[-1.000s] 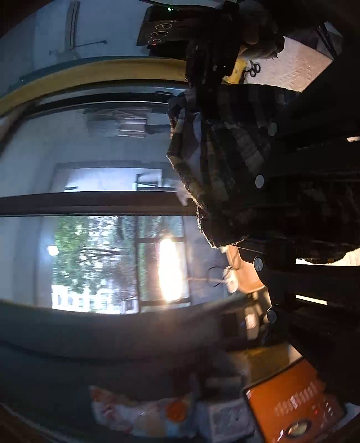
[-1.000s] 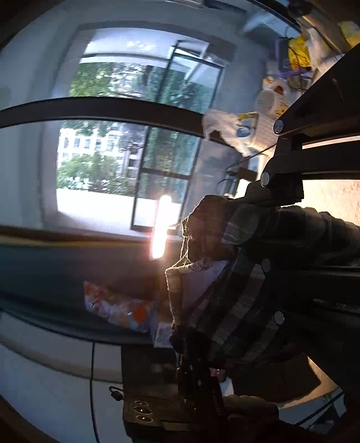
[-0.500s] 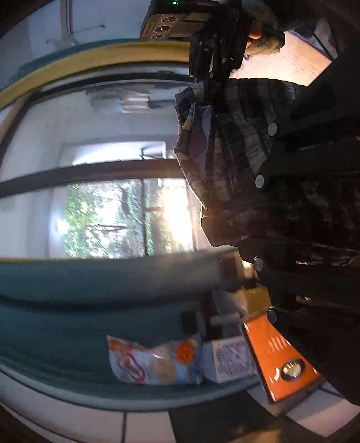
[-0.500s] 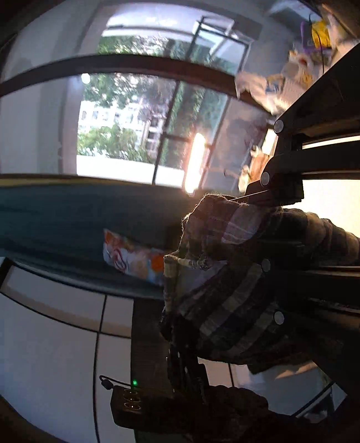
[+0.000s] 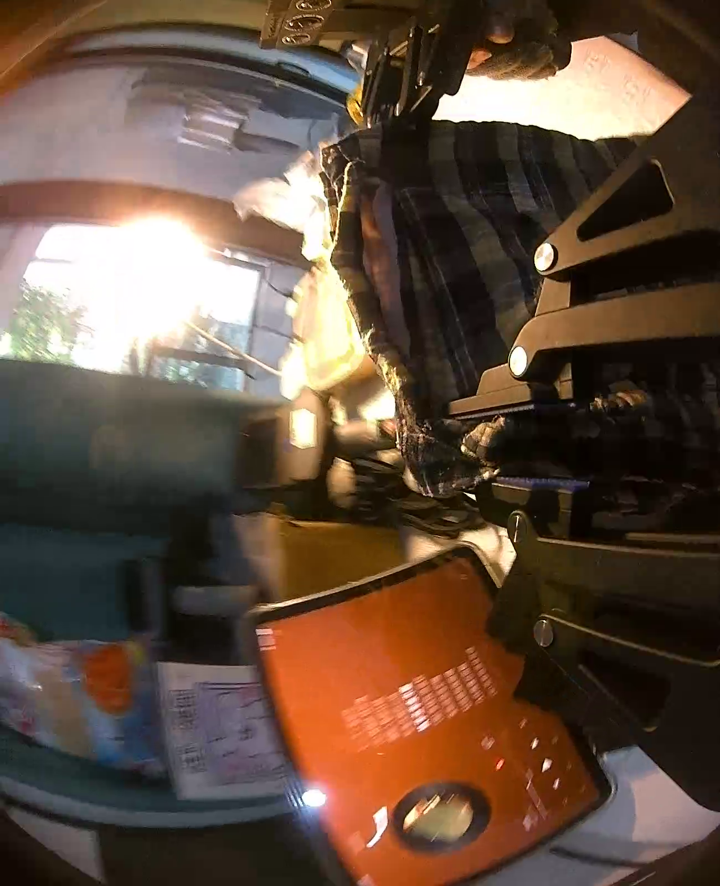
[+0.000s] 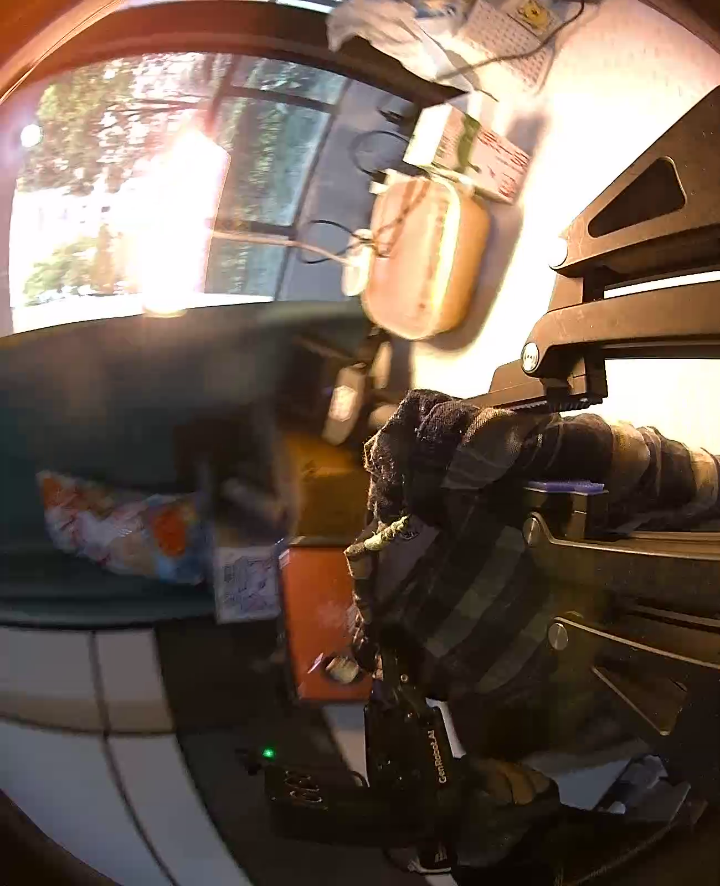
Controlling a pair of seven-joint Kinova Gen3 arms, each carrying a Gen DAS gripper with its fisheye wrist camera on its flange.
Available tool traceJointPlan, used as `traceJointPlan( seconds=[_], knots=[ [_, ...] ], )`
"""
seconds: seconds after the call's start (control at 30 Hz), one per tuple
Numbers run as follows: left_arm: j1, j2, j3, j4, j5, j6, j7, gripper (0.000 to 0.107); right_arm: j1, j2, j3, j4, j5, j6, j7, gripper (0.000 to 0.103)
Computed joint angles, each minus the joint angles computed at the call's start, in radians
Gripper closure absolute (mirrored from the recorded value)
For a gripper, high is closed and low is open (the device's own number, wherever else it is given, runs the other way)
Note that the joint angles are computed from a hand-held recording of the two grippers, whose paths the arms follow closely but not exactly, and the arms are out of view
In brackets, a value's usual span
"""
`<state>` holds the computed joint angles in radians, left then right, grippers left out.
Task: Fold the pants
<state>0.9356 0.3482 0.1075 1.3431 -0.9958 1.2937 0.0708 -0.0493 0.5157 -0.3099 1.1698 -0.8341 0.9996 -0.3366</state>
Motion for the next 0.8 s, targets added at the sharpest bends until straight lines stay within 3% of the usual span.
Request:
traceJointPlan(
  seconds=[0.1,0.23,0.3,0.4,0.6,0.8],
  knots=[
    [-0.038,0.021,-0.005,0.007,0.041,-0.018,-0.027,0.085,-0.069,0.055,0.037,-0.063,0.076,-0.008,-0.09,0.082],
    [-0.048,0.078,-0.03,-0.053,0.086,0.054,-0.088,0.067,-0.12,0.091,0.055,-0.098,0.166,-0.07,-0.189,0.063],
    [-0.051,0.079,-0.039,-0.055,0.103,0.054,-0.093,0.051,-0.124,0.113,0.053,-0.132,0.197,-0.063,-0.236,0.048],
    [-0.033,0.087,-0.056,-0.073,0.095,0.102,-0.092,0.031,-0.111,0.128,0.036,-0.154,0.222,-0.057,-0.258,0.048],
    [0.014,0.075,-0.063,-0.103,0.039,0.19,-0.03,0.028,-0.076,0.12,0.012,-0.144,0.234,-0.05,-0.254,0.047],
    [0.07,0.123,-0.053,-0.216,0.01,0.233,-0.061,0.027,-0.017,0.074,-0.004,-0.07,0.192,-0.054,-0.196,0.047]
  ],
)
